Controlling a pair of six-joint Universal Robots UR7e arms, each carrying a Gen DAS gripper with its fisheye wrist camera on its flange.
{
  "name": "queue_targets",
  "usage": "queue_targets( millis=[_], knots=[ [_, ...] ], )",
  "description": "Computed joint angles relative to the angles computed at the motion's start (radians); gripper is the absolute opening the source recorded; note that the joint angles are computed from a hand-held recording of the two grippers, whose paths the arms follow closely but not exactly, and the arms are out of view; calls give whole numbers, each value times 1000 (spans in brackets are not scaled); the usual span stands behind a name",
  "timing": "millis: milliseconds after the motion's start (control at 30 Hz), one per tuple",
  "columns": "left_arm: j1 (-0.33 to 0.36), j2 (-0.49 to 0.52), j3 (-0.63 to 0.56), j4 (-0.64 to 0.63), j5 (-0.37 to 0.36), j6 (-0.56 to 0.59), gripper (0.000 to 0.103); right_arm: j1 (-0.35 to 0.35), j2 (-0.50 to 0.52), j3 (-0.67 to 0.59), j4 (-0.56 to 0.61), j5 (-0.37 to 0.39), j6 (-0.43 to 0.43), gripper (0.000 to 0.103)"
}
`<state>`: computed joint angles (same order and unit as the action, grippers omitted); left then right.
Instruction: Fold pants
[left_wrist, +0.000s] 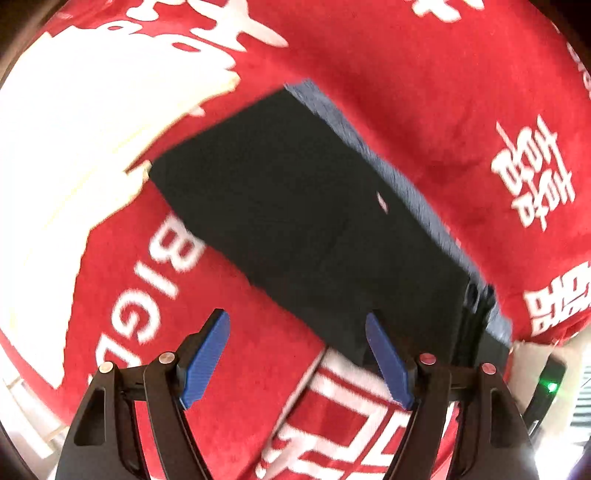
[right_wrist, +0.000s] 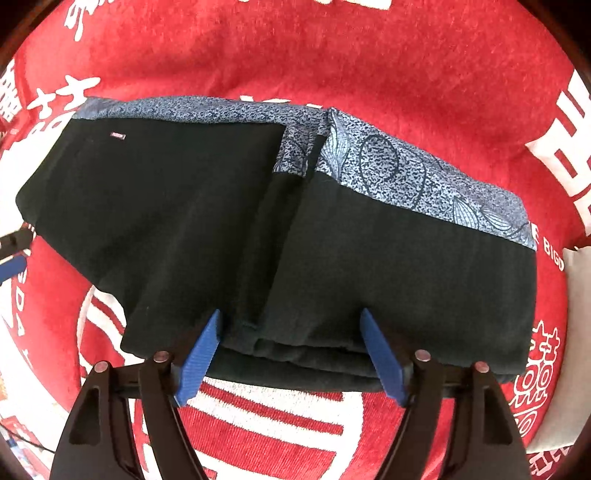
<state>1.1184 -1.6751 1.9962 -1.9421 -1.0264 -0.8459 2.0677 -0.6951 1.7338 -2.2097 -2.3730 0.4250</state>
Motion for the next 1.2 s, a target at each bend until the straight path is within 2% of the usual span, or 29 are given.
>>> queue_targets(
  millis=[100, 233, 433, 567, 700, 767, 867, 933, 1033, 1100, 1133, 1167, 1200],
  knots=[
    [68, 0, 8, -142, -53, 90, 77, -1, 6, -6, 2, -4, 3, 80],
    [124, 4, 30, -298, -133, 151, 77, 4, 8, -1, -4, -8, 4, 80],
    [205, 3, 85, -487, -234, 166, 77, 3, 7, 1, -9, -15, 0, 80],
    [235, 11, 106, -589, -270, 164, 77, 5, 10, 1, -7, -21, 2, 80],
    [231, 23, 89, -607, -268, 140, 77, 6, 10, -1, -2, -22, 4, 80],
    [224, 26, 84, -640, -275, 169, 77, 6, 9, 0, -1, -22, 7, 80],
    [226, 49, 65, -601, -248, 176, 77, 5, 10, -1, -1, -21, 10, 80],
    [232, 56, 74, -639, -245, 171, 77, 6, 9, 0, -2, -22, 9, 80],
    [208, 71, 48, -580, -186, 148, 77, 7, 9, 6, -14, -24, 0, 80],
    [175, 80, 26, -505, -104, 126, 67, 7, 8, 4, -9, -22, -3, 80],
    [154, 86, 11, -445, -45, 114, 48, 7, 6, 0, 2, -18, -1, 80],
    [143, 92, -1, -399, -9, 106, 33, 8, 4, -7, 19, -13, 4, 81],
    [138, 94, -9, -372, 9, 104, 32, 9, 3, -17, 36, -10, 9, 81]
  ],
)
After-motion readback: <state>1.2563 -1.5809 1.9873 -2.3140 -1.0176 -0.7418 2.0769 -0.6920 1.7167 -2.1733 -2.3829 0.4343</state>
